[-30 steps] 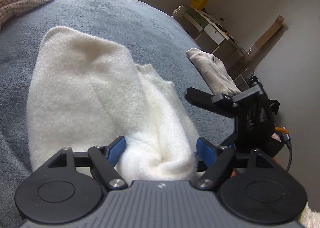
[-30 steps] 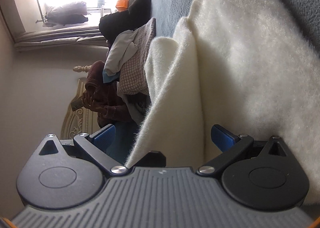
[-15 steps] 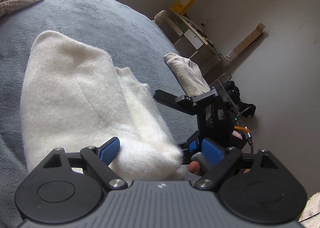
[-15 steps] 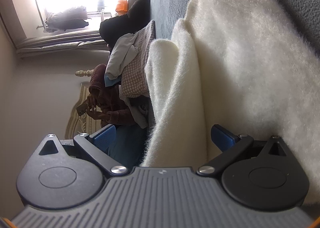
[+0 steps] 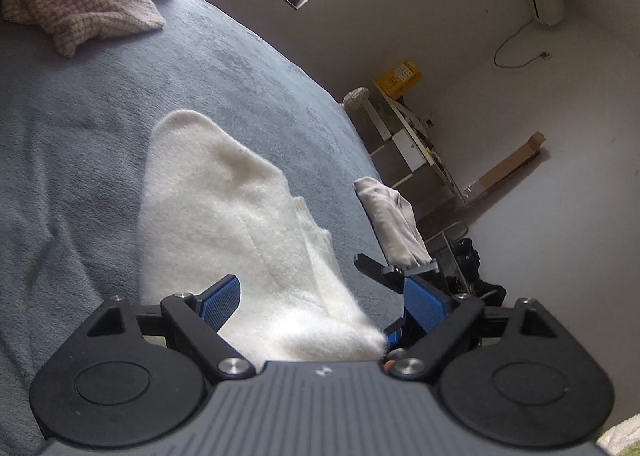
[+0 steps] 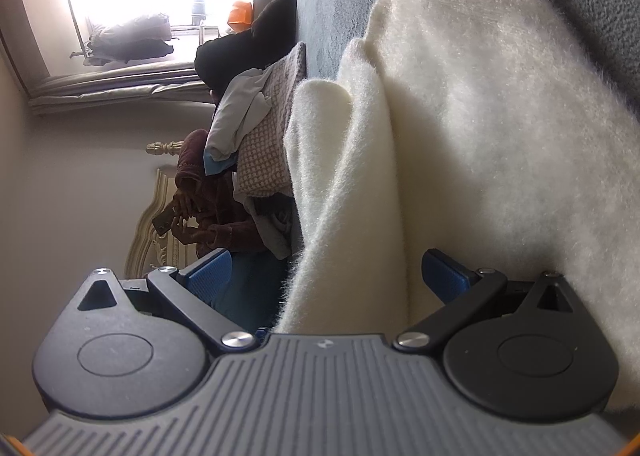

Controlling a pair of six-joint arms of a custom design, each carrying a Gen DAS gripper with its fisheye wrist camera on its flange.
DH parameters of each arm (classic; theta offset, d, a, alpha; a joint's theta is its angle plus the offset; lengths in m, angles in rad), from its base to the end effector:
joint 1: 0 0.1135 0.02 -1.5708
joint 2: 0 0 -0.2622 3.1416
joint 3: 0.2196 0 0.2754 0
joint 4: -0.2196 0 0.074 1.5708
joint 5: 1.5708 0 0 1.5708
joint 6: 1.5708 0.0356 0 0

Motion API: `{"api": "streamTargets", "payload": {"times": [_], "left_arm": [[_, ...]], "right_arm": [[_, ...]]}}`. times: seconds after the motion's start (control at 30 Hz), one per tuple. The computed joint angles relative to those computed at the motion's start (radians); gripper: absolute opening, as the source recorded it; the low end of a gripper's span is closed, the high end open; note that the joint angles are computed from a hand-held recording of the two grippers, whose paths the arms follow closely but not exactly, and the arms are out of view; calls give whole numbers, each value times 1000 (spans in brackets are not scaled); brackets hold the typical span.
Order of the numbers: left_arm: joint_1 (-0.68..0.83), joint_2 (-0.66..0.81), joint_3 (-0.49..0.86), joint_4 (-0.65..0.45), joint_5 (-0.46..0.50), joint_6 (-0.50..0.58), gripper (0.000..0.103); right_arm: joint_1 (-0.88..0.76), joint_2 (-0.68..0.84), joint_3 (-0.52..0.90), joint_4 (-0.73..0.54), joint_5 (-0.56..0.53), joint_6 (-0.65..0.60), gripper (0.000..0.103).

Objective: Fold clothes
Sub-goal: 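Lower the folded side onto the sweater and open the left gripper, then pinch the opposite sweater side with the right gripper and fold it inward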

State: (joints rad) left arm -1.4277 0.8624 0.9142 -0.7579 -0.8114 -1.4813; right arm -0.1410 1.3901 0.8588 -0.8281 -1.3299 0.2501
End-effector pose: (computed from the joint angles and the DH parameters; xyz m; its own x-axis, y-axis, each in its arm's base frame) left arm 0.0526 -0.1841 0.3225 -0.6086 -0.5844 -0.5367 -0.0383 0.6973 -0.7158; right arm 0.2547 -0.0012 0.2063 -0.9795 0.1987 0.0317 0.0766 0.2226 0.9719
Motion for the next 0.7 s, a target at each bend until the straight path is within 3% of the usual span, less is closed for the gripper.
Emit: {"api": "streamTargets", "payload": {"times": [0.13,0.27,0.47,0.7], "left_arm": [[-39,-25,20,-176,-87,-140,89],[3,-32,15,-327,-37,-268,88],[87,-3,-43,-334,80,-258,87],[162,6,-120,-199,171,-165,83]], "right_arm": [[-1,-11,-8,16,4,18,102],[0,-10,-5,2,8,5,102],[-13,8,1,-35,-10,-21,102],[3,14,30,-91,21,-82,101]]}}
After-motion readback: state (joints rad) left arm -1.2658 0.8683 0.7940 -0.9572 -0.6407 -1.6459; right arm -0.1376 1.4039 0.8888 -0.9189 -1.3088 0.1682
